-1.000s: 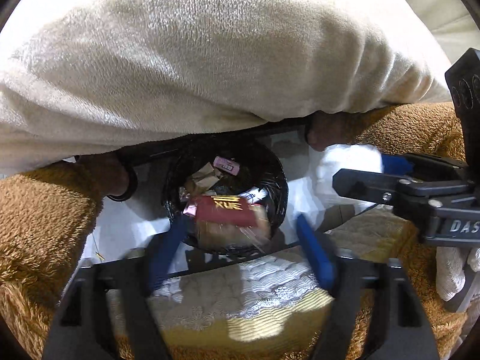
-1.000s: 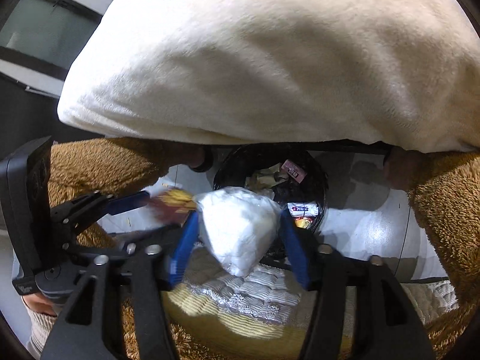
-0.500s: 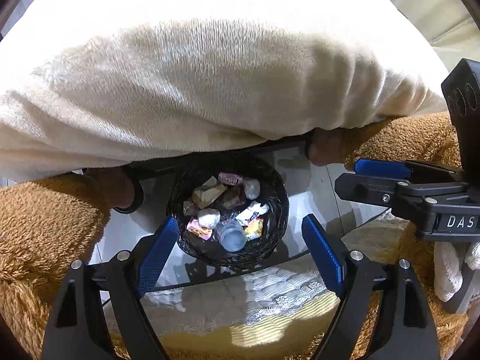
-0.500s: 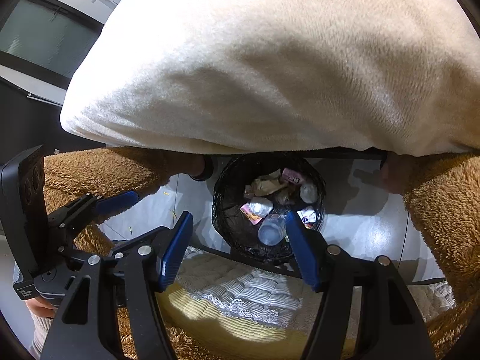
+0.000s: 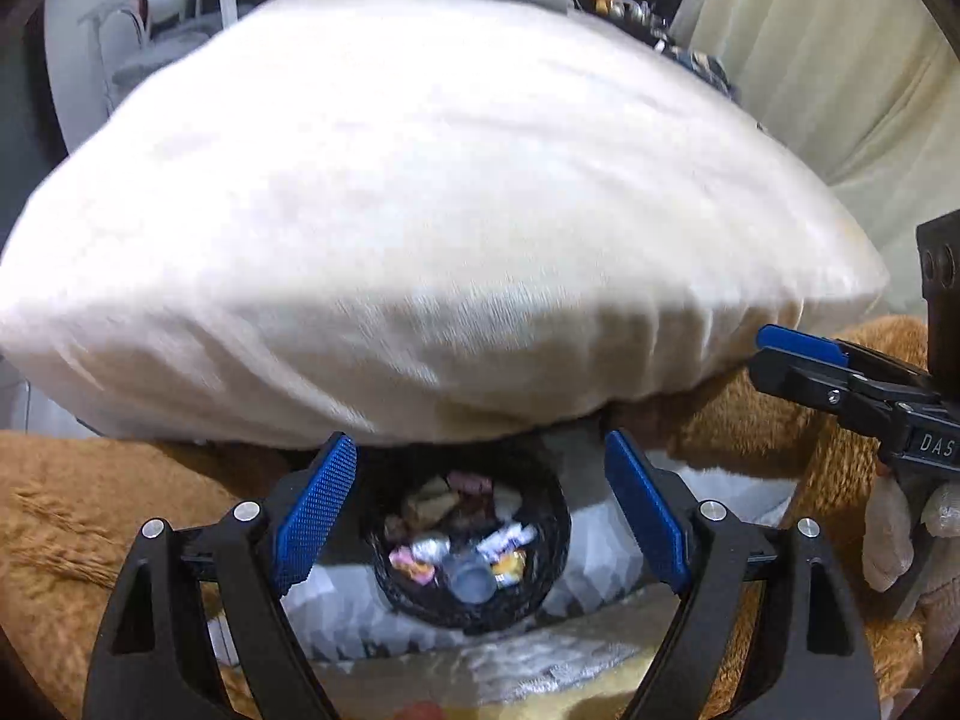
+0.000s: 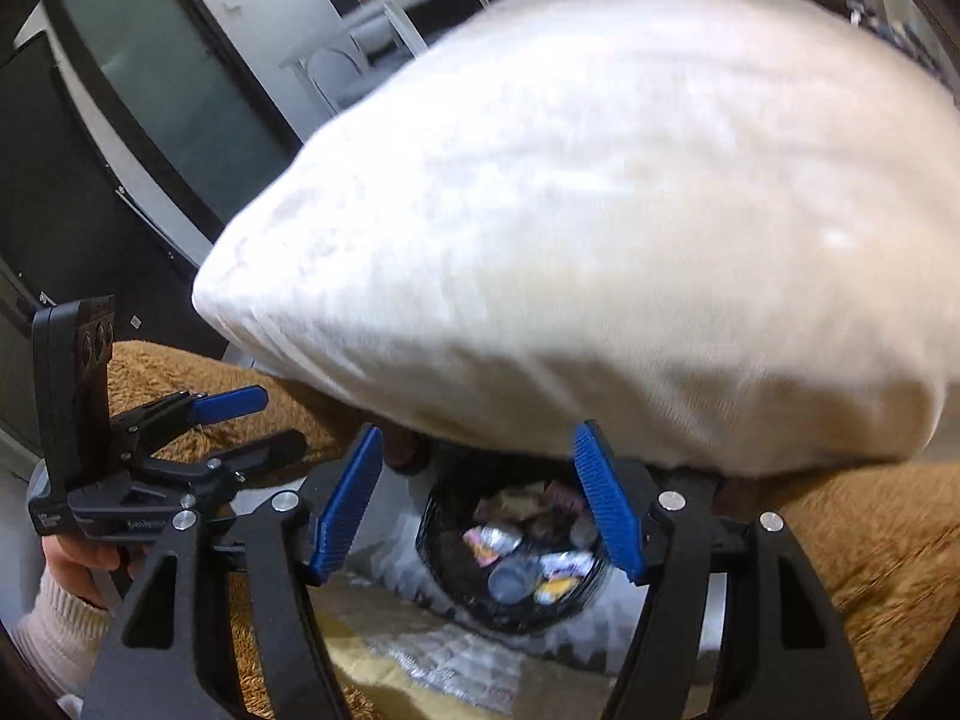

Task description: Collect trash

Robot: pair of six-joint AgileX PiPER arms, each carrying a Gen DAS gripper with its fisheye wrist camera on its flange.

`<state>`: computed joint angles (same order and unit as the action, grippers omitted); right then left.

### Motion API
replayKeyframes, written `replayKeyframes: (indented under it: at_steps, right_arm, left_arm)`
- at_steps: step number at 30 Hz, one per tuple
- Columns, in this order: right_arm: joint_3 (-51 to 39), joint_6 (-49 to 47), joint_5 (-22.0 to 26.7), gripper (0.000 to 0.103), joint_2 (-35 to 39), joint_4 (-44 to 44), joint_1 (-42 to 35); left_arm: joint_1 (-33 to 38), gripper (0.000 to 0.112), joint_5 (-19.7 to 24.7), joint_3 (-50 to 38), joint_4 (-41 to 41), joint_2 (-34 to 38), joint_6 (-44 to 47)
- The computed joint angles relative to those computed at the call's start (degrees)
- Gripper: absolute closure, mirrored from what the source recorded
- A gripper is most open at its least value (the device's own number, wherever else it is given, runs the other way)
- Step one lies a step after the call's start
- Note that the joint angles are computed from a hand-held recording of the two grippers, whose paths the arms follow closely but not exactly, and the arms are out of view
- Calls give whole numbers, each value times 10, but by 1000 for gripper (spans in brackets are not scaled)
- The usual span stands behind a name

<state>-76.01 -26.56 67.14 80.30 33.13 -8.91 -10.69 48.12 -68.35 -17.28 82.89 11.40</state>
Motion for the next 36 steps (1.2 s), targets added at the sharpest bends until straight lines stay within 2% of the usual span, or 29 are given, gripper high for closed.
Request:
replayKeyframes:
  at_steps: [4, 9, 14, 21, 23, 24, 25, 28, 31, 34, 36]
  right_arm:
    - [-27, -39, -21, 34, -10, 1, -12]
    - [-76, -65, -21, 33, 1, 15, -37]
    - [-146, -59, 3, 32, 19, 17, -58]
    - [-215, -65, 10, 26, 42, 29, -82]
    - [-234, -68, 4, 13, 48, 31, -86]
    - [-241, -71, -2, 8, 49, 31, -87]
    - [-247, -75, -8, 4, 51, 30, -87]
    - [-260, -89, -29, 5, 54, 18, -85]
    - [-282, -84, -17, 5, 68, 8, -86]
    - [-290, -68, -4, 4, 76, -3, -86]
    - [-275, -66, -16, 4, 69, -11, -81]
  left_arm:
    - [23, 29, 1, -29, -24, -7, 29]
    - [34, 29, -1, -89, -3, -9, 43]
    - [56, 29, 6, -150, -16, -3, 75]
    - [80, 29, 5, -211, -47, 17, 98]
    - [84, 23, 4, -221, -63, 22, 108]
    - [84, 14, -1, -223, -64, 23, 111]
    - [82, 15, -9, -221, -64, 24, 116]
    - [83, 15, -14, -225, -72, 34, 120]
    - [94, 15, -17, -216, -122, 38, 146]
    - [71, 15, -58, -192, -91, 31, 127]
    - [62, 15, -61, -189, -87, 36, 122]
